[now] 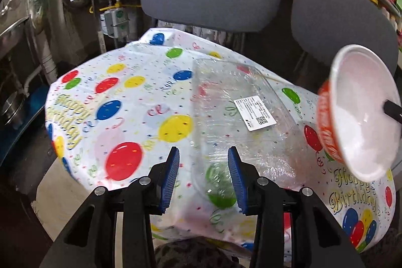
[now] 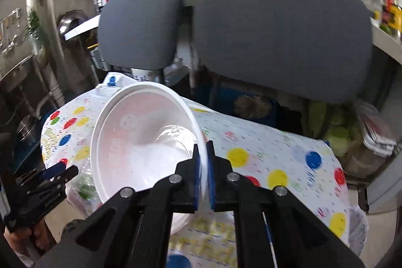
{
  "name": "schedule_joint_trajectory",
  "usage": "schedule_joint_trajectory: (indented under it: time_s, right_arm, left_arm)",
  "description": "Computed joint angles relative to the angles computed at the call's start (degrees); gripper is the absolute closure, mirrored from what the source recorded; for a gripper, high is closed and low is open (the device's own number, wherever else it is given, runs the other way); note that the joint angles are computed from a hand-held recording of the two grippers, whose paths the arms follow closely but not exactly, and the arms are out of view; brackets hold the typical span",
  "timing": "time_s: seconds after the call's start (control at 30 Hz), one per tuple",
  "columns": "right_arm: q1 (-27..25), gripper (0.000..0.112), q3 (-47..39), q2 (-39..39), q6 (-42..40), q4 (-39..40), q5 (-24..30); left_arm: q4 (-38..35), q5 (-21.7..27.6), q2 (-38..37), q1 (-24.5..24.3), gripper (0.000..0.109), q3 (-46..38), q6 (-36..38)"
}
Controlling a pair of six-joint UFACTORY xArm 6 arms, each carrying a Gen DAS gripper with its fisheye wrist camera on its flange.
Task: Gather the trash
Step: 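Grasp the noodle cup rim with the right tool while the left tool grasps the clear container, then carry noodle cup and clear container to the trash bin and release both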
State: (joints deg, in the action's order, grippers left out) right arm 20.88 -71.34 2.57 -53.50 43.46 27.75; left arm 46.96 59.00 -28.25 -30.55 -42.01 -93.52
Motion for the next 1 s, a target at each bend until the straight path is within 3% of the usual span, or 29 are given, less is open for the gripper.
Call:
schedule_joint_trajectory:
  time_s: [0.23, 0.27, 0.3, 0.33, 0.37, 0.73, 0.83, 1.0]
  right_arm:
    - [-3.31, 0.106, 1.22, 0.02, 1.39, -0.37, 1.08]
    - [-3.57, 0.106, 1.22, 0.03, 1.56, -0.37, 1.19]
    - [-3.83, 0.106, 1.36, -0.06, 1.68, -0.35, 1.09]
    - [-4.05, 0.106, 1.56, -0.2, 1.53, -0.16, 0.99]
    - [-4.42, 0.106, 1.74, -0.4, 1.16, 0.2, 1.08]
    - [-7.96, 0.106, 2.93, -3.65, -3.3, 6.4, 3.73]
    - [-10.35, 0.106, 3.71, -5.22, -4.15, 8.19, 4.57]
    - [-17.06, 0.106, 4.97, -7.54, -3.1, 8.62, 4.2]
  left_arm:
    - [-0.4, -7.59, 3.49, 5.79, 0.073, 0.08, 3.11]
    - [-0.83, -8.98, 3.61, 6.62, 0.077, 0.37, 3.39]
    - [-0.99, -9.68, 3.73, 7.19, 0.093, 0.45, 3.07]
    - [-0.45, -9.49, 3.66, 6.96, 0.099, 0.3, 2.45]
    - [0.36, -9.31, 3.42, 6.64, 0.1, 0.13, 1.79]
    - [13.4, 6.15, 3.57, -8.2, 0.103, -10.0, -4.72]
    - [15.37, 6.51, 6.86, -11.08, 0.103, -14.88, -2.97]
    - [16.39, -0.33, 16.7, -12.2, 0.103, -24.34, 0.74]
